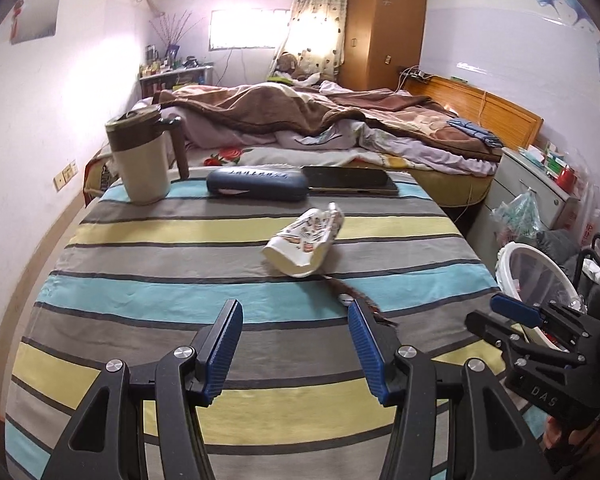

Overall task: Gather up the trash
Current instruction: 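Grasp the second brown wrapper with the right tool while the left approaches the paper cup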

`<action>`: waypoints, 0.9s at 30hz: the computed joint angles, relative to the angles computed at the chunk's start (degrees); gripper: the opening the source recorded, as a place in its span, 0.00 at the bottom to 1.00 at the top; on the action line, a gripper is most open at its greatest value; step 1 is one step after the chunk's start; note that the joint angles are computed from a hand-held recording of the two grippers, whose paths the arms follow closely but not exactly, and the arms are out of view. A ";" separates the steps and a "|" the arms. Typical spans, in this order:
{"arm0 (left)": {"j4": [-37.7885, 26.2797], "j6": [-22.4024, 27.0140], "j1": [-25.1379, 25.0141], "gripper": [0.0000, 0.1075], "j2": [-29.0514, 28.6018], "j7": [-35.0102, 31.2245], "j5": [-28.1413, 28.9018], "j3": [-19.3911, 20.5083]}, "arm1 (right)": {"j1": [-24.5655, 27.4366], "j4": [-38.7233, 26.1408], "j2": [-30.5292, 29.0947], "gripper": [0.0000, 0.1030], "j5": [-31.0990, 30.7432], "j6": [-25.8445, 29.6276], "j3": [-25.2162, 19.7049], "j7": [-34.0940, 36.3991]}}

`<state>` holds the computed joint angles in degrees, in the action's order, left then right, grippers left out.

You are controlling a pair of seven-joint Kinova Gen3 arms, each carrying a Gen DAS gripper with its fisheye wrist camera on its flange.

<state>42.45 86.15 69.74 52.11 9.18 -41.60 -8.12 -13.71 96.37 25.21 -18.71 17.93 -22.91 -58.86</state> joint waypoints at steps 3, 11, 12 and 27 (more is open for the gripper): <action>1.68 -0.10 -0.40 0.51 -0.60 0.32 0.06 0.03 | -0.80 -1.75 1.20 0.45 0.25 1.96 -0.36 0.57; 8.25 -4.75 -1.73 0.51 -3.73 3.25 -1.05 0.90 | -5.92 -8.80 5.29 0.45 1.44 9.35 2.50 1.52; 9.17 -5.66 -2.01 0.51 -4.13 3.64 -1.20 1.03 | -6.36 -9.92 5.99 0.45 1.56 10.45 2.67 1.62; 11.21 -10.98 -6.25 0.55 -5.19 0.04 -0.87 1.94 | -11.25 -15.86 8.74 0.27 5.58 15.26 6.59 -1.69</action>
